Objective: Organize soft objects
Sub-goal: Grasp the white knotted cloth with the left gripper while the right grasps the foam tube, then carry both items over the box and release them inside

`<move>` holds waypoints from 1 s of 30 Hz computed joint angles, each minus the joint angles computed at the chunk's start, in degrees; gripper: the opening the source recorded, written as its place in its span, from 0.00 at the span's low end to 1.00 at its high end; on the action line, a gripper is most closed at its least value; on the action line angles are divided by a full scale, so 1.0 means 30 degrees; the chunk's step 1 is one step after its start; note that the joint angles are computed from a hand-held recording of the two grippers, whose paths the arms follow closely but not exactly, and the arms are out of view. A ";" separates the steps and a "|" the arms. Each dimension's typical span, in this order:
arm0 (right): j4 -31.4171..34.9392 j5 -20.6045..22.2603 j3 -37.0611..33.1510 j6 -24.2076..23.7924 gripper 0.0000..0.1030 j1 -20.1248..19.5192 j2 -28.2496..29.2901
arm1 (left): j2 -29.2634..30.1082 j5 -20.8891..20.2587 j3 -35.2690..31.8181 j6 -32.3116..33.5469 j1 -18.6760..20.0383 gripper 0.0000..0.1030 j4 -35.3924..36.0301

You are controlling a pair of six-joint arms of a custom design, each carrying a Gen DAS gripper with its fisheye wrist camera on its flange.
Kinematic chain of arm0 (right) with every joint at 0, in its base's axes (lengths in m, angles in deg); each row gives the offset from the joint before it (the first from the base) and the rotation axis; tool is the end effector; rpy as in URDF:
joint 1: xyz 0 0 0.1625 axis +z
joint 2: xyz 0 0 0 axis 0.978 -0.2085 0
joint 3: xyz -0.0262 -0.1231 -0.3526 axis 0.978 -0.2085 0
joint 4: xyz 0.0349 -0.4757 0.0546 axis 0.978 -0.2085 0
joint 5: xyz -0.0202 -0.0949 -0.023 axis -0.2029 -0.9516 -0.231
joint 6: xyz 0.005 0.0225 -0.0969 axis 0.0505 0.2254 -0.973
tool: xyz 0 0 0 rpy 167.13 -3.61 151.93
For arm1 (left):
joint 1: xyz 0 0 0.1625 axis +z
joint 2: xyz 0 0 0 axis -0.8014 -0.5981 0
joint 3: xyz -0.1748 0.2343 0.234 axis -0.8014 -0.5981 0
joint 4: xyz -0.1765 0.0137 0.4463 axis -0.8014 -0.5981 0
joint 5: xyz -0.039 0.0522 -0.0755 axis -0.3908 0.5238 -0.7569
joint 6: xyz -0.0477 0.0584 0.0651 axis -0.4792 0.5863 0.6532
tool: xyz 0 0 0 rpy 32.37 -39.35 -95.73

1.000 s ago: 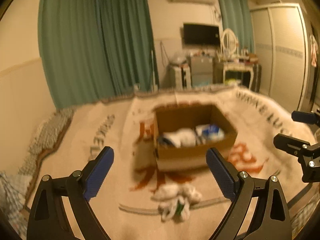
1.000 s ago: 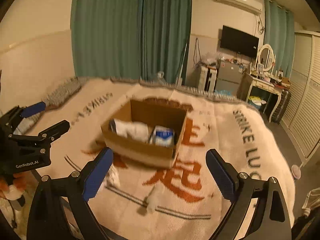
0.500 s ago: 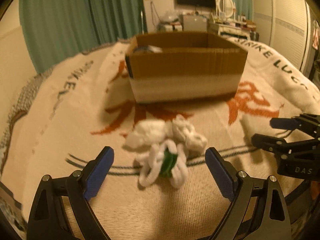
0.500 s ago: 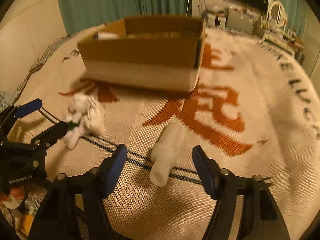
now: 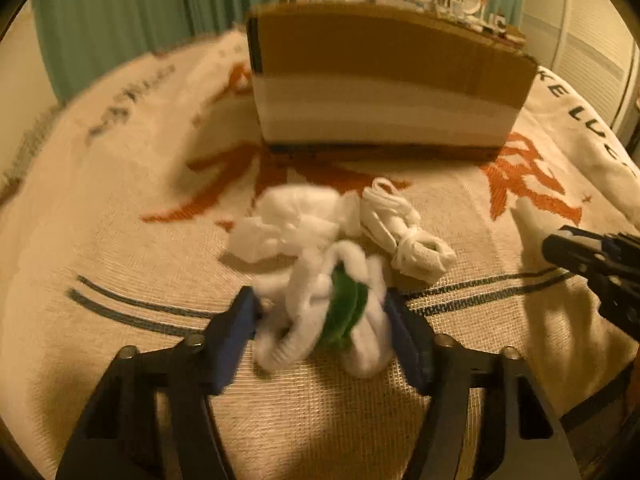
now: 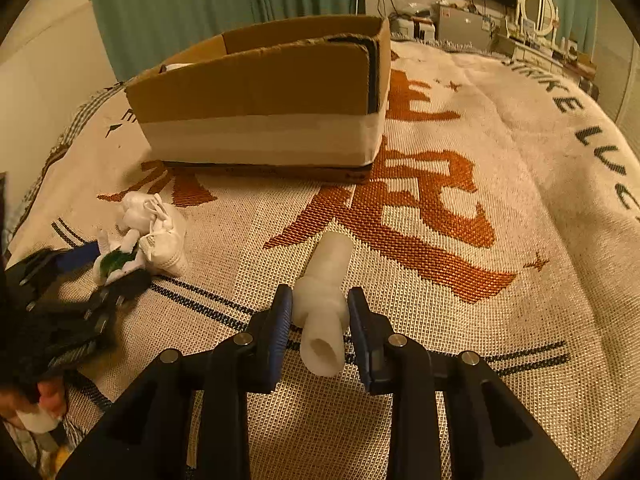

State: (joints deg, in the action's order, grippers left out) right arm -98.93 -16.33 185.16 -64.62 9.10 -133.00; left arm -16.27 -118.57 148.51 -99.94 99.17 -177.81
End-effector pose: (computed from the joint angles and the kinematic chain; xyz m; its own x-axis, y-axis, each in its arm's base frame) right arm 0.0731 -0.6365 0.1419 -0.6660 -0.4864 0.5656 -0.6805 0.7067 -0.1935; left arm -0.2347 -0.5571 0.0260 -0.7042 -0.1802 -0.6867 0.3048 0.7968 -0.5217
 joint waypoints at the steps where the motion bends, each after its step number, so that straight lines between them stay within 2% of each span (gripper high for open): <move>1: -0.0067 0.0051 0.0054 -0.0086 0.27 0.0006 -0.0025 | 0.0022 -0.0135 0.0072 0.0374 -0.0031 0.50 -0.0401; 6: -0.0695 0.0338 0.0527 -0.0335 0.27 -0.0009 -0.0347 | -0.0330 -0.0577 0.0644 0.0948 -0.0525 0.43 -0.0828; 11: -0.0775 0.1385 0.1497 -0.0101 0.27 -0.0204 -0.1512 | -0.0774 -0.0538 0.1191 0.0841 -0.1235 0.43 -0.0982; 17: -0.0964 0.1672 0.2292 -0.0168 0.26 -0.0128 -0.2311 | -0.1366 -0.0343 0.1745 0.0842 -0.1994 0.43 -0.1310; 25: -0.1592 0.3354 0.3160 -0.0461 0.26 0.0514 -0.3652 | -0.2122 0.0653 0.1634 0.0978 -0.2652 0.43 -0.1634; 30: -0.1311 0.4393 0.2479 -0.0183 0.26 0.1149 -0.3868 | -0.1988 0.2149 0.0816 0.2085 -0.2967 0.43 -0.1765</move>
State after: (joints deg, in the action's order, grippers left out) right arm -102.86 -3.15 192.60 -65.17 12.55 -144.60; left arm -22.23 -112.12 150.96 -93.68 90.27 -183.11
